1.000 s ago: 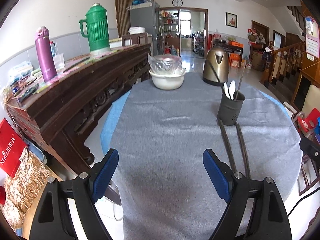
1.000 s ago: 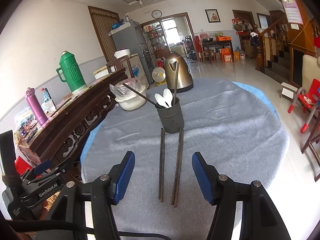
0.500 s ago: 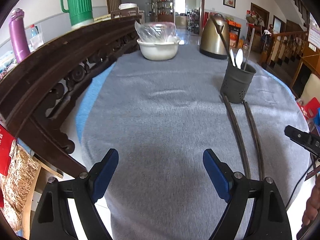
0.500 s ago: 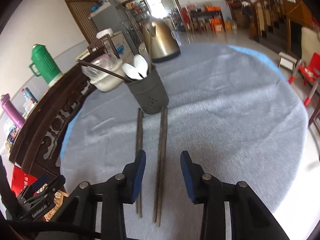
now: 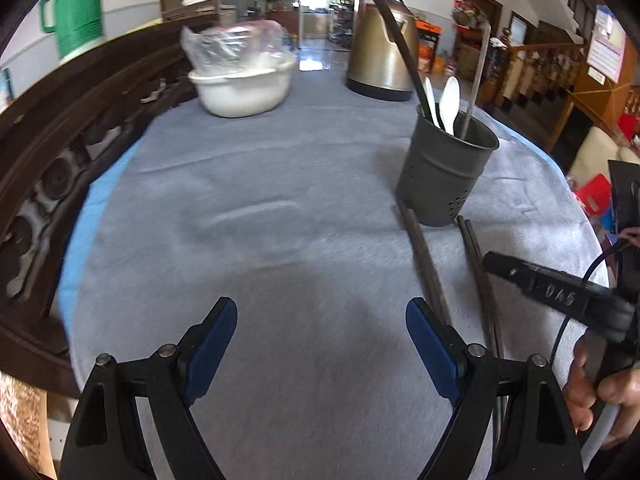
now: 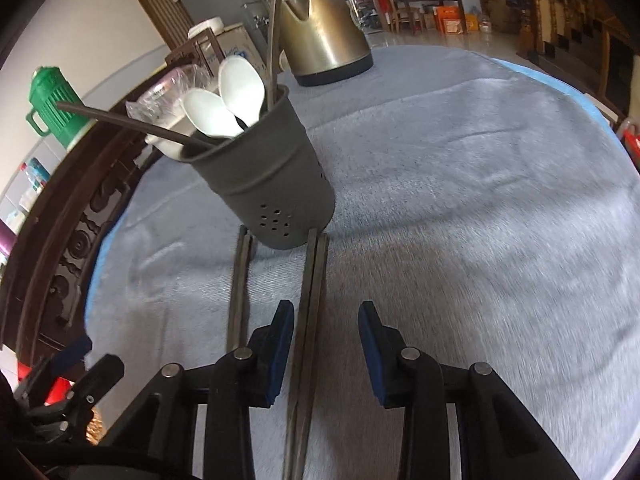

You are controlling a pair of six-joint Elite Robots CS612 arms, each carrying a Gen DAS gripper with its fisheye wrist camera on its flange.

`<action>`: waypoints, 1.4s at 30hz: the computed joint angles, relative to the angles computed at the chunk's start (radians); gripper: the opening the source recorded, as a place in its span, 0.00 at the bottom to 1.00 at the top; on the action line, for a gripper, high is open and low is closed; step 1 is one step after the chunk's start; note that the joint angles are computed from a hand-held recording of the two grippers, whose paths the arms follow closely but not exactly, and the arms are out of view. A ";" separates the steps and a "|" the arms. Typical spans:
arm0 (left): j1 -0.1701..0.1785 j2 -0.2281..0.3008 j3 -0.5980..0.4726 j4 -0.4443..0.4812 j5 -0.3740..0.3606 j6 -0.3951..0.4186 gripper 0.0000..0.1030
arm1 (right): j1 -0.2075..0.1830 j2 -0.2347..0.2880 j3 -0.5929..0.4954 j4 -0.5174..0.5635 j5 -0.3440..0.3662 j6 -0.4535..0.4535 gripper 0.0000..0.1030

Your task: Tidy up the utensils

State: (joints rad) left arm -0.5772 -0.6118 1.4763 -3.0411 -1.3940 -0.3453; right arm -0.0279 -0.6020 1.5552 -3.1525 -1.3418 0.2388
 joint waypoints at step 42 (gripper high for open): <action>-0.004 0.111 -0.232 0.312 -0.038 0.013 0.86 | -0.032 0.002 0.011 0.019 -0.004 -0.013 0.34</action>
State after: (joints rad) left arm -0.5816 -0.5005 1.2447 -2.7294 -1.4317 -0.3321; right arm -0.0597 -0.6000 1.5664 -3.1332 -1.3456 0.2256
